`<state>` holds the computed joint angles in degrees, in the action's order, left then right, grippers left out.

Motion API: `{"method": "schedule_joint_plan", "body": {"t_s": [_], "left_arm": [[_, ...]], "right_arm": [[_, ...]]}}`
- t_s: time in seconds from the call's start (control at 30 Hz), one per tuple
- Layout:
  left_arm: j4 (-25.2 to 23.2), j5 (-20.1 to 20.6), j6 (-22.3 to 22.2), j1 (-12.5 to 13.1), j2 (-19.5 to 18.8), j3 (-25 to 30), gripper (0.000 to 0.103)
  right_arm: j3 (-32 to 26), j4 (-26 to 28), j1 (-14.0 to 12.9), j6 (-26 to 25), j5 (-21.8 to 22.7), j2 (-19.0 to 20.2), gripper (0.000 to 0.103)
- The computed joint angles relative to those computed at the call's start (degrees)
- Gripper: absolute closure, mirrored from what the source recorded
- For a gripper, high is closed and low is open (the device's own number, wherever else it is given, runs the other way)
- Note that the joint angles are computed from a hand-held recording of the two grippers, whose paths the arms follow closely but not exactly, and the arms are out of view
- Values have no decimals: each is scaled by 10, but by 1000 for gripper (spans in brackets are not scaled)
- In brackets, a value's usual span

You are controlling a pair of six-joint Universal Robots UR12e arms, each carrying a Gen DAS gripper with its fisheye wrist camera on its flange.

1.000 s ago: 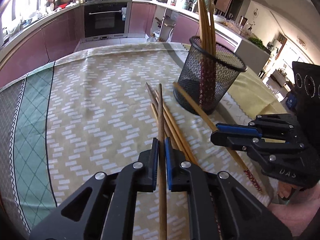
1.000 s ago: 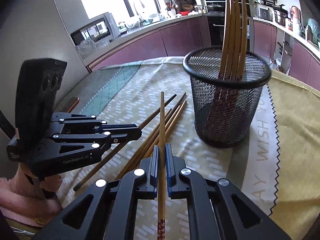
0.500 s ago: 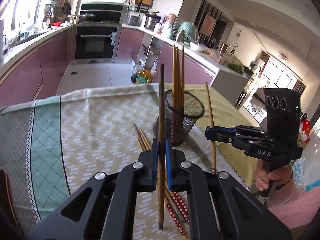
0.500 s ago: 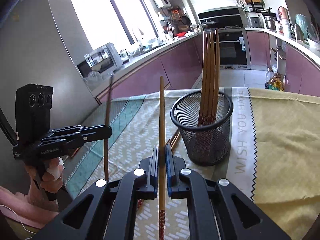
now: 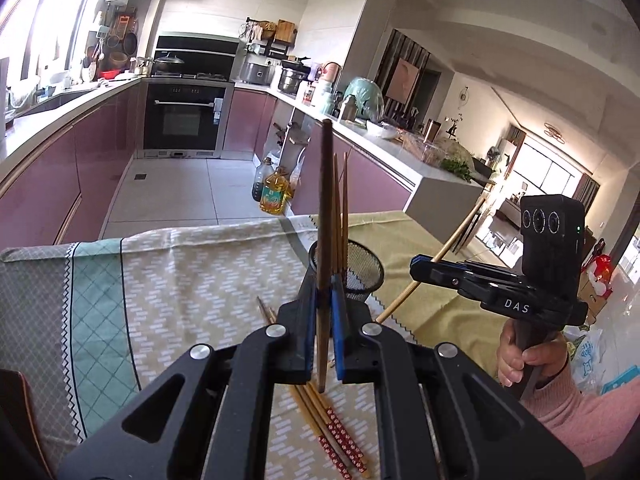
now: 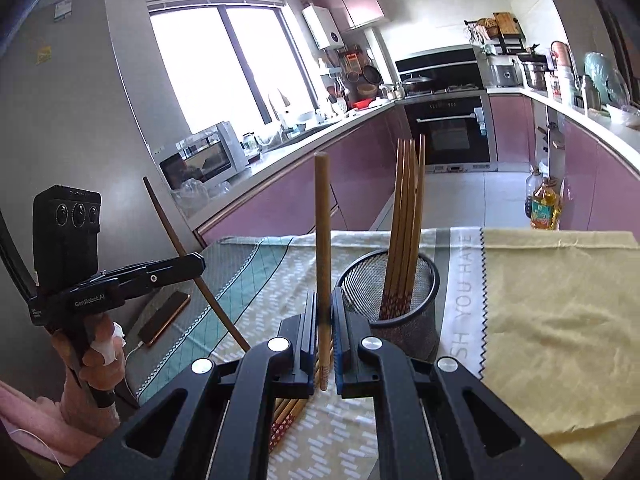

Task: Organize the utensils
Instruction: 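Lift the chopstick upright with the right gripper over the mesh cup, then lower the chopstick into the mesh cup and open the right gripper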

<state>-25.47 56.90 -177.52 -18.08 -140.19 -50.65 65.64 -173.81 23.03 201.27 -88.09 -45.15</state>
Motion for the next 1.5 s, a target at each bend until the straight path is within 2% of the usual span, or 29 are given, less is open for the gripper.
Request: {"method": "schedule_joint_plan", "body": {"t_s": [0.27, 0.7, 0.83, 1.03, 1.23, 1.5], "left_arm": [[-5, -4, -5, -7, -28, 64, 95], [-7, -10, 0, -18, -64, 155, 95], [-1, 2, -2, -21, -73, 176, 95], [-17, 27, -2, -28, -94, 216, 95], [-98, 42, 19, -35, -127, 279, 95], [-178, 50, 70, -38, -134, 288, 95]], "right_arm": [[-25, -11, -3, -31, -16, 2, 97], [-52, -32, -10, -47, -37, 4, 97], [-61, -30, -13, -45, -44, 8, 97], [-73, -12, -14, -38, -52, 17, 97], [-89, 26, -18, -27, -50, 29, 97], [-109, 101, -20, -23, -27, 40, 97]]}}
